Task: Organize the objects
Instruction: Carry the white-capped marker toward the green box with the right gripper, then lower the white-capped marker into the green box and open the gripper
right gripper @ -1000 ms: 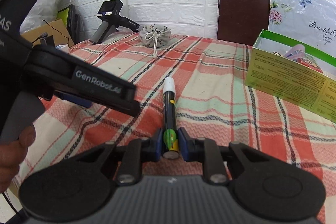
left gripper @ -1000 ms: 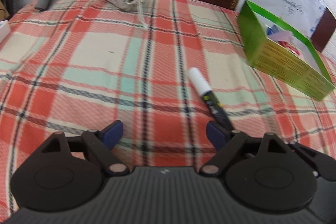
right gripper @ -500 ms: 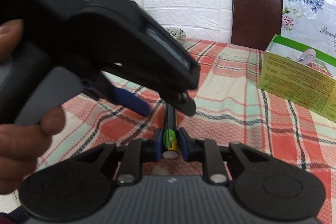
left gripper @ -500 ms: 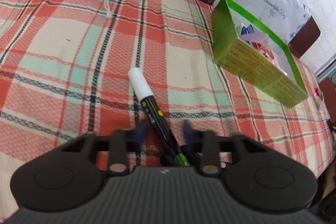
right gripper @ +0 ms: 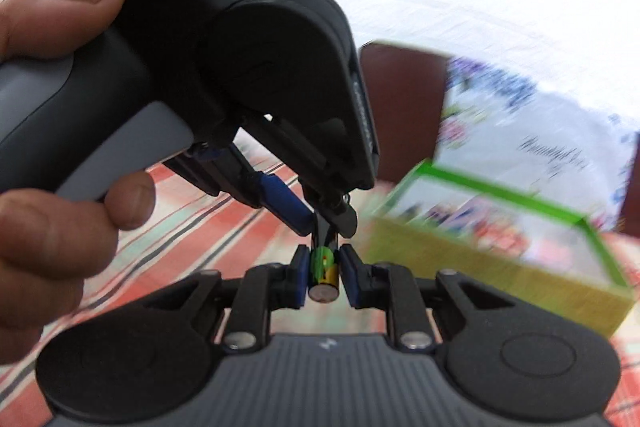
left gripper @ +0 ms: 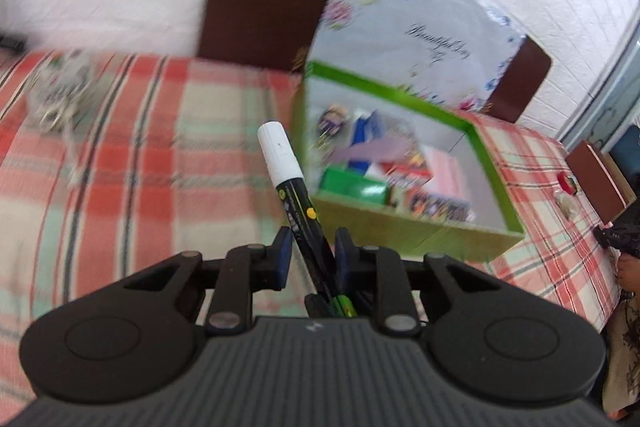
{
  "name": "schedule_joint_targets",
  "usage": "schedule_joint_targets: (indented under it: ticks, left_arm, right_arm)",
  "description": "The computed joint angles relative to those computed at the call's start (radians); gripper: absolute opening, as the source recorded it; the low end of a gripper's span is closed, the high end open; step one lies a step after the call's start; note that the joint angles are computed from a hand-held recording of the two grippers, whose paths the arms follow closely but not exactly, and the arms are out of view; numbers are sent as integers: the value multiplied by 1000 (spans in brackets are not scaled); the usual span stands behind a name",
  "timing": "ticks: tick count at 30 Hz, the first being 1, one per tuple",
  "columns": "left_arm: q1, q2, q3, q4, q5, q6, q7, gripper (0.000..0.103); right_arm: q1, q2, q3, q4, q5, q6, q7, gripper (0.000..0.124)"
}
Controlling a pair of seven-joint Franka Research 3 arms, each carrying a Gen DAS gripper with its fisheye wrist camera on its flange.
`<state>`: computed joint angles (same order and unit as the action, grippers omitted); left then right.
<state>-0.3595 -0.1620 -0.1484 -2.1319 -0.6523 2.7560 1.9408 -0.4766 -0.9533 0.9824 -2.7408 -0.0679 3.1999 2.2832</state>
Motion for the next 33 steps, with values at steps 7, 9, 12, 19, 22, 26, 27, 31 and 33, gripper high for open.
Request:
schedule_joint_targets:
  ticks: [7, 9, 12, 19, 22, 26, 27, 31, 33]
  left_arm:
    - [24, 177, -63, 209, 64, -18, -11, 24]
    - [43, 223, -87, 255, 108, -24, -36, 24]
    - [67, 278, -114, 311, 186, -37, -84, 24]
    - [93, 376, -149, 420, 345, -93, -197, 24]
    - [100, 375, -157, 404, 397, -60, -224, 24]
    - [96, 345, -150, 352, 487, -9, -266, 24]
    - [95, 331, -148, 331, 509, 6, -274, 24]
    - [93, 266, -135, 241, 575, 61, -323, 25]
    - [101, 228, -138, 193, 545, 80, -306, 25]
  right_arm:
    - [-190, 44, 37, 45, 5, 59, -17, 18]
    - [-240, 76, 57, 63, 11, 79, -34, 18]
    - [-308, 122, 96, 90, 25, 104, -60, 18]
    - [-433, 160, 185, 122, 71, 161, -127, 29]
    - [-440, 148, 197, 113, 97, 173, -143, 32]
    - [-393, 165, 163, 93, 143, 155, -135, 32]
    - [-377, 164, 152, 86, 153, 148, -130, 32]
    - [-312, 121, 113, 45, 181, 113, -95, 34]
    - [-270, 93, 88, 18, 189, 97, -67, 34]
